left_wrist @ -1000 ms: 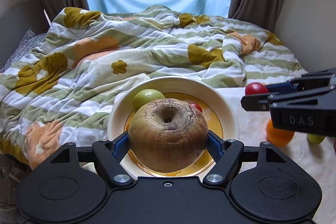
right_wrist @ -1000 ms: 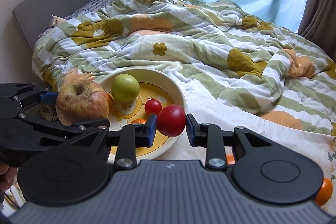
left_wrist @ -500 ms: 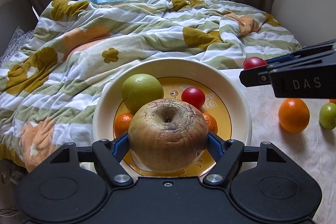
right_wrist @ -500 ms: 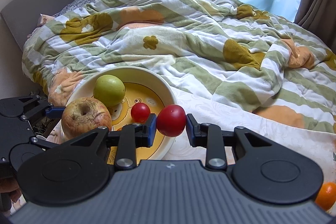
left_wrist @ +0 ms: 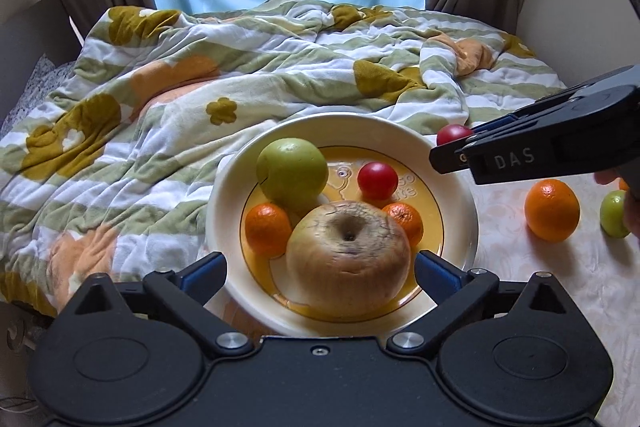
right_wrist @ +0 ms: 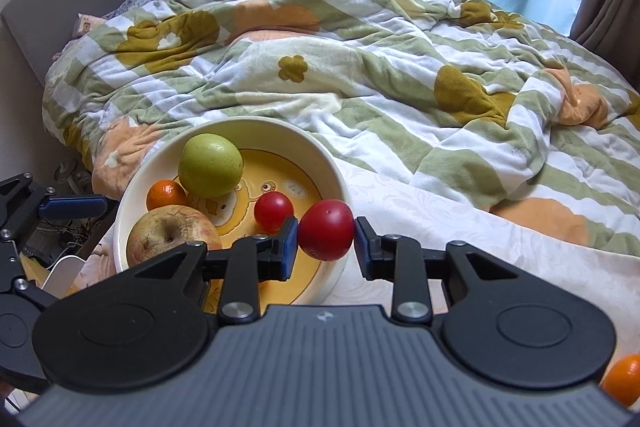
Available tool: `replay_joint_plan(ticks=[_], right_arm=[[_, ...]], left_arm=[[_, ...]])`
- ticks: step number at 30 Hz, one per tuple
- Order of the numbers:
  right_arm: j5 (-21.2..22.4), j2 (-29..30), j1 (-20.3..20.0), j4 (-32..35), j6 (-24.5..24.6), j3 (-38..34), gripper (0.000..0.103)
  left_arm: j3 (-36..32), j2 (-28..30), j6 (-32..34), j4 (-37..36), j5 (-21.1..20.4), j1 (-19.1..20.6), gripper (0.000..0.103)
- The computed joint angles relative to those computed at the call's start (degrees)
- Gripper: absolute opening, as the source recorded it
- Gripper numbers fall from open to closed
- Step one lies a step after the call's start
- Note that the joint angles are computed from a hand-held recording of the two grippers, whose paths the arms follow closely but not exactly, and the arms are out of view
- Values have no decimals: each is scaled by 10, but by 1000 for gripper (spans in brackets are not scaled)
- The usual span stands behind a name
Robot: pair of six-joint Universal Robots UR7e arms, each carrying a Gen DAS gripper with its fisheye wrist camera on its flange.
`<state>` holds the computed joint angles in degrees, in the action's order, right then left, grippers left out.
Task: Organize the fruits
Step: 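Lower the red tomato into the bowl and open the right gripper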
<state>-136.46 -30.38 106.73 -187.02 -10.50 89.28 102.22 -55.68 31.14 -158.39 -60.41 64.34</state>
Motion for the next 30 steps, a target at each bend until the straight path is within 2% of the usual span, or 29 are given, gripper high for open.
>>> replay_joint_plan(ticks=[4,12,14,16,18,22,27,30], right_arm=[[7,12,-2,22,-5,-16,45],[13,21,-5,50,17,-34,46],[14,22,-3,41,11,-33,58],[10,23,0,30,8,-31,80],[4,25,4,11,3,-28,91],[-3,24,8,-11,7,-18,99],[-13,21,15,-22,16,-9,99],[-18,15,19,-35,21,2,103]], left_arm=[[2,-9,-8,7,2,3,102],[7,-22,-15,7,-3,4,102],[7,-23,-13,7,-4,4,102],[8,-26,-14,9,-7,5,102],[11,-29,-13,9,-10,4,102],[18,-33,-10,6,-10,2,102],[31,-46,-10,5,-10,-5,102],[44,-55,-13,-9,-6,-12,102]])
